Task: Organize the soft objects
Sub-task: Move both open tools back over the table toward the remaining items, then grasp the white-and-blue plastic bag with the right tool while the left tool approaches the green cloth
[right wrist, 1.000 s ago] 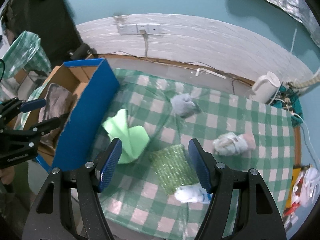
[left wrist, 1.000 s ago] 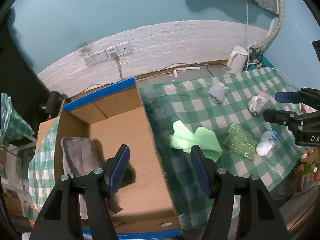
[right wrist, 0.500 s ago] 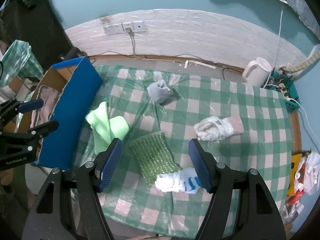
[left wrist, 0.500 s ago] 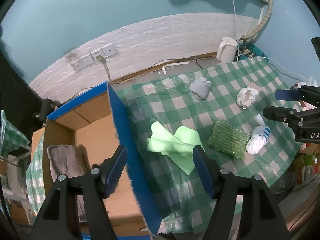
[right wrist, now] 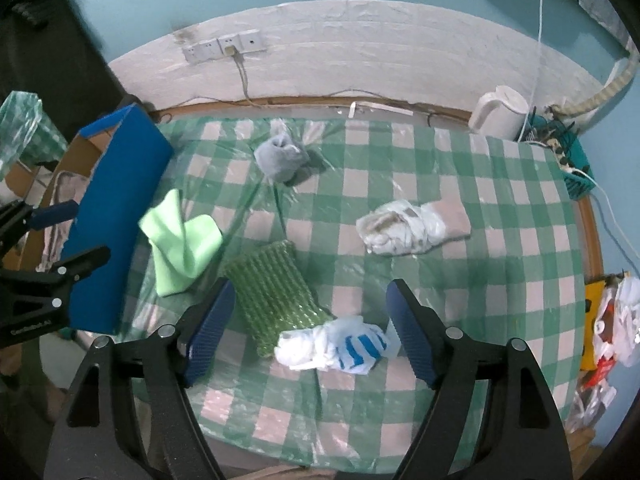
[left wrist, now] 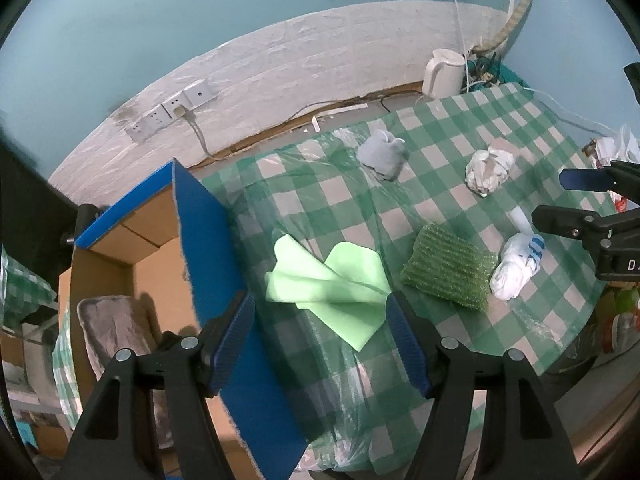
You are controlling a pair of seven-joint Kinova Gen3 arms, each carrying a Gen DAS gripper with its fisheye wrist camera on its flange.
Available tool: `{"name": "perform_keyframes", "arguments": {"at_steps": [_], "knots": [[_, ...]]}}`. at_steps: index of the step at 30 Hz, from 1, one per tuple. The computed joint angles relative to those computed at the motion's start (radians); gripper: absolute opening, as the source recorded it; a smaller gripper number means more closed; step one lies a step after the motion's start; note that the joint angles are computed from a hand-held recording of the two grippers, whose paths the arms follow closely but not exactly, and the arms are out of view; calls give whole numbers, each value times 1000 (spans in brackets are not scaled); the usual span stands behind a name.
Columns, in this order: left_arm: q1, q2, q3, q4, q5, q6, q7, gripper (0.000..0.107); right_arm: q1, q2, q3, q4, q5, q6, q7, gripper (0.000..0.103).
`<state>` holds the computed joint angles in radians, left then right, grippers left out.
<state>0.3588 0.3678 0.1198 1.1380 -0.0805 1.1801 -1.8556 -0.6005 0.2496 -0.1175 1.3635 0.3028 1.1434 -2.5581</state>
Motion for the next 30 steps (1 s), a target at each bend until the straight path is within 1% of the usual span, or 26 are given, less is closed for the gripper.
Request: {"name": "perform_keyframes", "arguments": {"at_steps": [8, 13, 17, 20, 27, 30], "knots": [[21, 29, -1, -9, -11, 12, 17, 70, 13, 17, -2, 30, -29, -1, 19, 79], [35, 42, -6, -3, -26, 12, 32, 70, 14, 22, -2, 50, -45, -3, 33, 82], [39, 53, -3, -5, -24, 23, 35, 70, 18, 33, -2, 59, -61, -1, 45, 82], [47, 57, -3, 2, -26, 18, 40, 75, 25, 41, -2, 69, -78, -10, 55, 82], [70, 66, -4, 24, -47, -1, 55, 75, 38, 68, 0, 90, -122, -29, 68, 82], [70, 75, -5, 22, -48, 0, 61, 75, 27, 85, 3, 84, -114, -18, 75, 82]]}}
